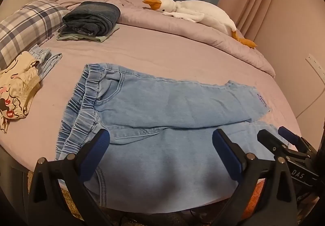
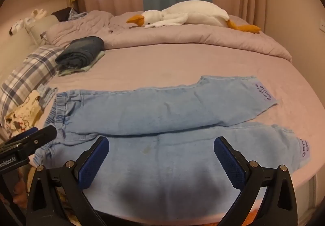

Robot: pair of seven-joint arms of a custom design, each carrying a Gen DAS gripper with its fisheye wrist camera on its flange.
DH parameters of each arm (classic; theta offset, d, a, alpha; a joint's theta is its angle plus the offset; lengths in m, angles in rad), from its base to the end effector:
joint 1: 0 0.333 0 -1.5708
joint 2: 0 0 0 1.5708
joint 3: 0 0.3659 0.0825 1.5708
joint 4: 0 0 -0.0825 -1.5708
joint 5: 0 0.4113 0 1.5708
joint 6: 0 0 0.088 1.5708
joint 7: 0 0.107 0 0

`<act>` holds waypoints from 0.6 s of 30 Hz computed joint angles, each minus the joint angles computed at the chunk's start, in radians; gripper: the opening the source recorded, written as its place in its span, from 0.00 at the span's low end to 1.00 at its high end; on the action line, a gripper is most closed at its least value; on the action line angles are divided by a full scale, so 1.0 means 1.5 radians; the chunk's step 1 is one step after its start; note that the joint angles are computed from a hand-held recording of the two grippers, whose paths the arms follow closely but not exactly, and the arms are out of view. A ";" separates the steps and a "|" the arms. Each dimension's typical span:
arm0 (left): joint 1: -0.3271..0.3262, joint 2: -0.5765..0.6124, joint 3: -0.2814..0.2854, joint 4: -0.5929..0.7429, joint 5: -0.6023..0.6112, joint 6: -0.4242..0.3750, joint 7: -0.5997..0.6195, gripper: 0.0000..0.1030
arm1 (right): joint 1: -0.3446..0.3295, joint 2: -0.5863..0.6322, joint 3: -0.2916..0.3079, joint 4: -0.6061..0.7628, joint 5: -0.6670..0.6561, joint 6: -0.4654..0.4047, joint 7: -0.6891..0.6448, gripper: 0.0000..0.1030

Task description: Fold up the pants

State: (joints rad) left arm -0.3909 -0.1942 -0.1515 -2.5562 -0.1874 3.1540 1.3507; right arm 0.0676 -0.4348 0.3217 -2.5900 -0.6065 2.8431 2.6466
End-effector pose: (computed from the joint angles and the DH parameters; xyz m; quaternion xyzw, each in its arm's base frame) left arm 0.4316 -0.2433 0.4592 -0.6042 0.6977 -0.3616 0.1318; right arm 0.3965 0.2051 0.4927 -0.6062 0.6993 -0.2556 0.2797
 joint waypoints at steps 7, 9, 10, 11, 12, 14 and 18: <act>0.033 0.001 -0.026 0.002 0.037 -0.007 -0.025 0.97 | 0.008 0.001 -0.001 0.006 0.003 -0.017 -0.001 1.00; 0.003 0.001 -0.001 0.002 0.020 -0.007 -0.004 0.96 | -0.016 0.005 0.013 0.007 -0.027 0.002 0.023 1.00; -0.001 0.001 0.002 0.002 0.016 -0.008 0.001 0.95 | -0.016 0.002 0.013 0.004 -0.028 0.003 0.028 1.00; 0.001 0.000 0.001 0.001 0.017 -0.008 0.004 0.95 | -0.020 0.005 0.019 0.007 -0.034 -0.001 0.036 1.00; 0.008 -0.001 -0.006 0.001 0.021 -0.008 0.001 0.95 | -0.018 0.006 0.016 0.007 -0.035 -0.001 0.038 1.00; 0.022 -0.002 -0.018 0.000 0.031 -0.009 -0.005 0.95 | -0.012 0.010 0.010 0.007 -0.034 -0.001 0.038 1.00; 0.019 -0.002 -0.015 -0.001 0.031 -0.010 -0.004 0.94 | -0.036 0.008 0.030 0.008 -0.076 0.006 0.068 1.00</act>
